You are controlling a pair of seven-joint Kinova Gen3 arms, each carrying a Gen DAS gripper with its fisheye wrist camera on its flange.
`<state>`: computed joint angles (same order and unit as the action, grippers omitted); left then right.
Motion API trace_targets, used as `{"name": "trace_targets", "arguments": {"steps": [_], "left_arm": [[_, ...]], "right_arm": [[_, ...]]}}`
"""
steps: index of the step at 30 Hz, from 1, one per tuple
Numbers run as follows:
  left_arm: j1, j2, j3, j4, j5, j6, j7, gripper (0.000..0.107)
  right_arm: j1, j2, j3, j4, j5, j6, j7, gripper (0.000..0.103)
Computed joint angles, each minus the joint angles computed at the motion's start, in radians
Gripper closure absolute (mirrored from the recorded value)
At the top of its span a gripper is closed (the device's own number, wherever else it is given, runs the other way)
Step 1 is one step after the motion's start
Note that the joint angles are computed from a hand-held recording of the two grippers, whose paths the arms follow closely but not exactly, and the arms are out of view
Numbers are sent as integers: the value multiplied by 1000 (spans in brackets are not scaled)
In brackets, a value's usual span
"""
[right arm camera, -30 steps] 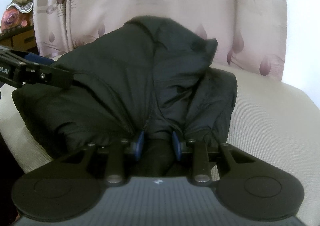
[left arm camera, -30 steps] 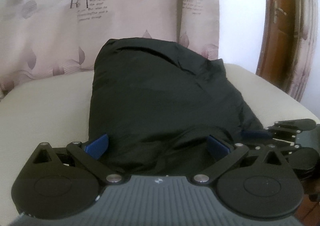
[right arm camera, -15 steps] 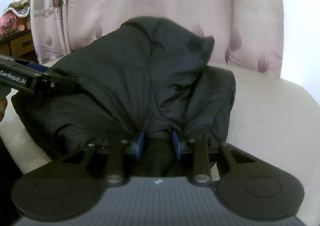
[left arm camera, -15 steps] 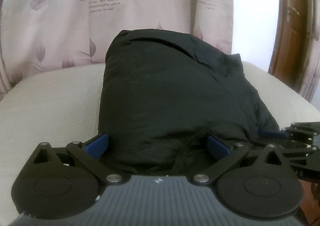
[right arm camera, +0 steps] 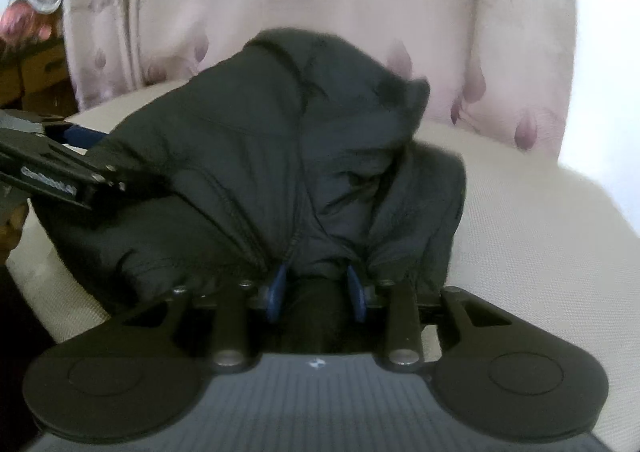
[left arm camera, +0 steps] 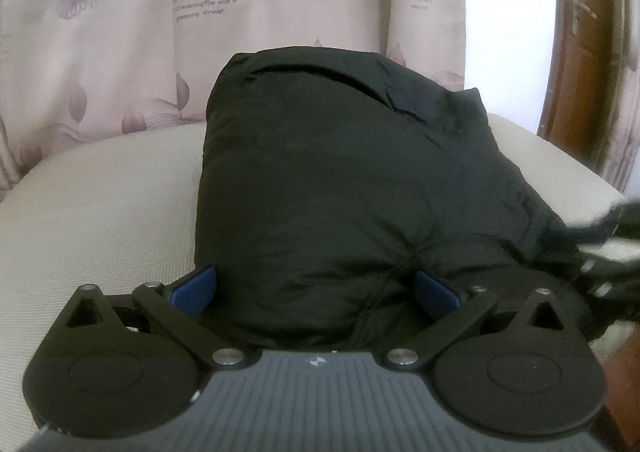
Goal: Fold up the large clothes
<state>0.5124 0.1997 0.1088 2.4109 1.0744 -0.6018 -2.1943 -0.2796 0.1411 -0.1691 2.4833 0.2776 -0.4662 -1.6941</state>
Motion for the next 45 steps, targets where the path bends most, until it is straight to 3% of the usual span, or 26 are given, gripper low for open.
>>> {"name": "trace_targets", "arguments": {"steps": [3, 5, 6, 9, 12, 14, 17, 21, 23, 27, 32, 38, 42, 45], "left_arm": [[4, 4, 3, 3, -6, -10, 10, 4], [7, 7, 3, 4, -7, -16, 15, 4], [7, 7, 3, 6, -12, -17, 19, 4], [6, 8, 3, 11, -26, -21, 35, 4], [6, 6, 0, 12, -30, -17, 32, 4], [2, 3, -3, 11, -33, -8, 30, 4], [6, 3, -3, 7, -17, -6, 13, 4], [1, 2, -1, 11, -29, -4, 27, 4], [-3, 1, -2, 14, -45, -1, 36, 4], [-12, -7, -7, 15, -56, 22, 33, 4], [-26, -17, -15, 14, -60, 58, 33, 4], [-45, -23, -27, -10, -26, 115, -37, 4], [-45, -10, -23, -3, -59, 97, 6, 4], [-32, -6, -24, -4, -44, 86, 3, 4]], "right_arm": [[125, -85, -110, -28, 122, -1, -73, 66], [173, -109, -170, -97, 203, 54, -139, 57], [169, -108, -182, -143, 244, 88, -165, 50], [61, -54, -130, -282, 319, 174, -144, 48], [-64, 37, -65, -421, 256, 280, -28, 48], [-74, 110, -88, -514, 234, 361, 42, 48], [23, 211, -214, -628, 236, 483, 58, 48], [174, 295, -399, -737, 165, 646, 79, 31], [244, 337, -477, -773, 127, 700, 105, 29], [307, 406, -535, -810, 32, 738, 153, 25], [281, 420, -504, -800, 22, 714, 132, 24], [320, 424, -542, -937, -162, 921, 303, 23], [372, 366, -618, -919, -213, 866, 425, 23], [294, 366, -581, -956, -203, 827, 449, 23]]}}
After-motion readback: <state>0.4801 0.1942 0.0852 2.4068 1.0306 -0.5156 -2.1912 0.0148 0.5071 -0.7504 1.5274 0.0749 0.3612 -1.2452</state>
